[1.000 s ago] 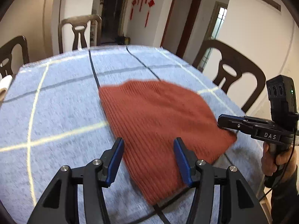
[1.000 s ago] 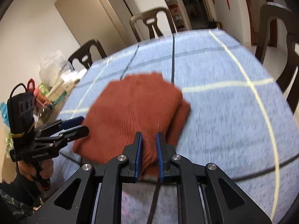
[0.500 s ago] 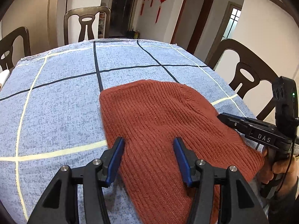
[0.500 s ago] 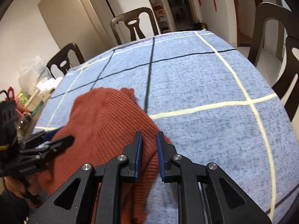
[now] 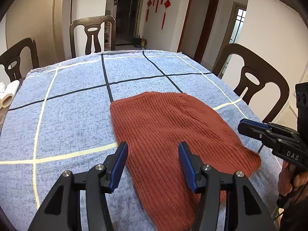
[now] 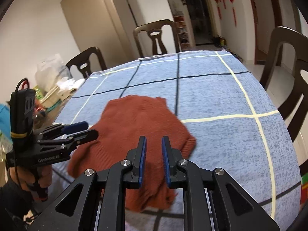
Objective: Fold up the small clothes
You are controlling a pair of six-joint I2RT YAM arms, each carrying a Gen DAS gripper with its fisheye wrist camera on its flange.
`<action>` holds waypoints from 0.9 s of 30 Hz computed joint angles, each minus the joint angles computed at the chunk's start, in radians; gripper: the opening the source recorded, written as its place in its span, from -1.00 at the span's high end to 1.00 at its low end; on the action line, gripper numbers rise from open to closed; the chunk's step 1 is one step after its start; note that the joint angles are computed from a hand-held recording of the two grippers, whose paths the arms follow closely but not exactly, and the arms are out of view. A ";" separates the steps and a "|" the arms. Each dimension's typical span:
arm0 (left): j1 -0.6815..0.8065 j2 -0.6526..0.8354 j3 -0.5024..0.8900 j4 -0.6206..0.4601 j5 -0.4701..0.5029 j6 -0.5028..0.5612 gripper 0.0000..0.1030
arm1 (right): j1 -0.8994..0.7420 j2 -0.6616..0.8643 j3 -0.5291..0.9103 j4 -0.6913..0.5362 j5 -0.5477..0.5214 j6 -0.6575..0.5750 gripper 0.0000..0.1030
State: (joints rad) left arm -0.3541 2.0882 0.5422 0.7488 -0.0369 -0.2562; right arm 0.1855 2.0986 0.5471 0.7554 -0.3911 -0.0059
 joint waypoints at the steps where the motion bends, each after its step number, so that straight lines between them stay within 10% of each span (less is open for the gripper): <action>1: -0.007 -0.007 -0.009 0.003 -0.007 0.000 -0.11 | 0.008 -0.001 -0.007 0.006 0.005 -0.004 0.68; 27: -0.030 0.080 -0.090 0.146 0.033 -0.039 -0.13 | 0.027 0.086 -0.052 0.071 0.041 -0.031 0.64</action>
State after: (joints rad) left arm -0.3839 2.1684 0.4522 0.8947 -0.0040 -0.2956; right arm 0.2129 2.1848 0.4951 0.8262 -0.3498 -0.0367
